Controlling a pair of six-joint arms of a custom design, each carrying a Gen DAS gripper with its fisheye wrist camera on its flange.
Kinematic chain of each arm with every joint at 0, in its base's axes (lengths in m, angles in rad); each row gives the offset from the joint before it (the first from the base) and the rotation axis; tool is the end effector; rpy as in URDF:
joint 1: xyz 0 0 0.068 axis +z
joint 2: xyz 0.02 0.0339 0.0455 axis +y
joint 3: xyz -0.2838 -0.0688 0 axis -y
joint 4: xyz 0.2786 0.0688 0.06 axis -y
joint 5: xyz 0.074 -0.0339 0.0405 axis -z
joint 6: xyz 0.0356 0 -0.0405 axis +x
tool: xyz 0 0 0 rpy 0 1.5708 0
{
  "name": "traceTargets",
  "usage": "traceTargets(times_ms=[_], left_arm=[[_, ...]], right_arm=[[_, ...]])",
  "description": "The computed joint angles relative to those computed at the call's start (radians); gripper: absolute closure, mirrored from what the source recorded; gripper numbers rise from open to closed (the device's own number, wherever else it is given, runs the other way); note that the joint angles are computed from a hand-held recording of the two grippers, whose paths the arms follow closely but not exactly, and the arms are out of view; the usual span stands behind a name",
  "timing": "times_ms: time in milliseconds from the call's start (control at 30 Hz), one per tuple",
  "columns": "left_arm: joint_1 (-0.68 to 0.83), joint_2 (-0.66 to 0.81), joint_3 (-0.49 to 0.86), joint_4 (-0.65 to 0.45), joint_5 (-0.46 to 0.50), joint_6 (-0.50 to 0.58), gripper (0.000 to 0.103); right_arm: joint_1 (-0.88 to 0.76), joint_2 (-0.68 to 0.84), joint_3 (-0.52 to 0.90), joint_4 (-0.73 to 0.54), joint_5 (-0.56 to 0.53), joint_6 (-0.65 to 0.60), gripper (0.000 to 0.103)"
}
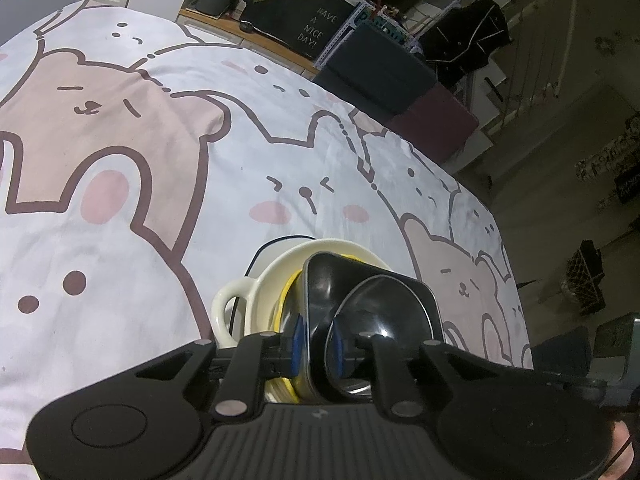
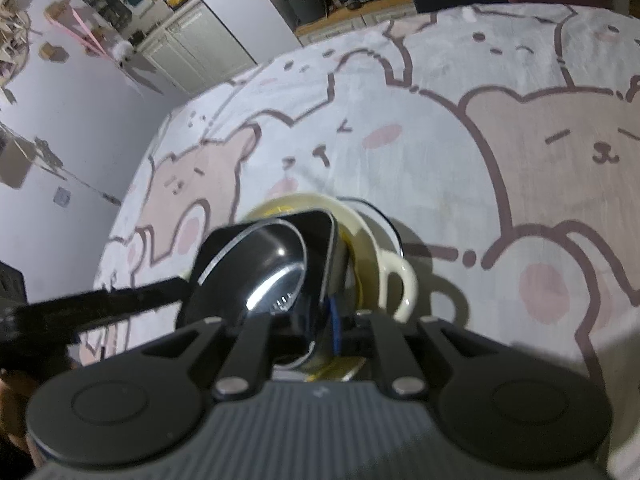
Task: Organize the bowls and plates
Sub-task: 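Lower the steel tray into the cream two-handled bowl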
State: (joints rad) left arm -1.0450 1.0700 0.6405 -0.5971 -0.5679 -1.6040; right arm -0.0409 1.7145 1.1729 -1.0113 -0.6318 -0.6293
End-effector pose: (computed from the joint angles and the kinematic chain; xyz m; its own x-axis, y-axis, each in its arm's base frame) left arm 0.1249 -0.1771 0.2120 -0.5748 -0.6882 -0.4427 -0.4487 0.7175 -0.5327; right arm 0.3327 0.0074 0.1995 -0.8208 -0.4418 -0.3620 -0.5699 0.6762 0.4669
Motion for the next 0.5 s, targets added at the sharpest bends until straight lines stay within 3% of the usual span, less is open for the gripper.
traceTargets(times_ms=[500], left_arm=[[-0.001,-0.008,-0.001,-0.01,-0.002,0.0,0.085]], right_arm=[[-0.002,0.006,0.007,-0.024,0.011,-0.024,0.09]])
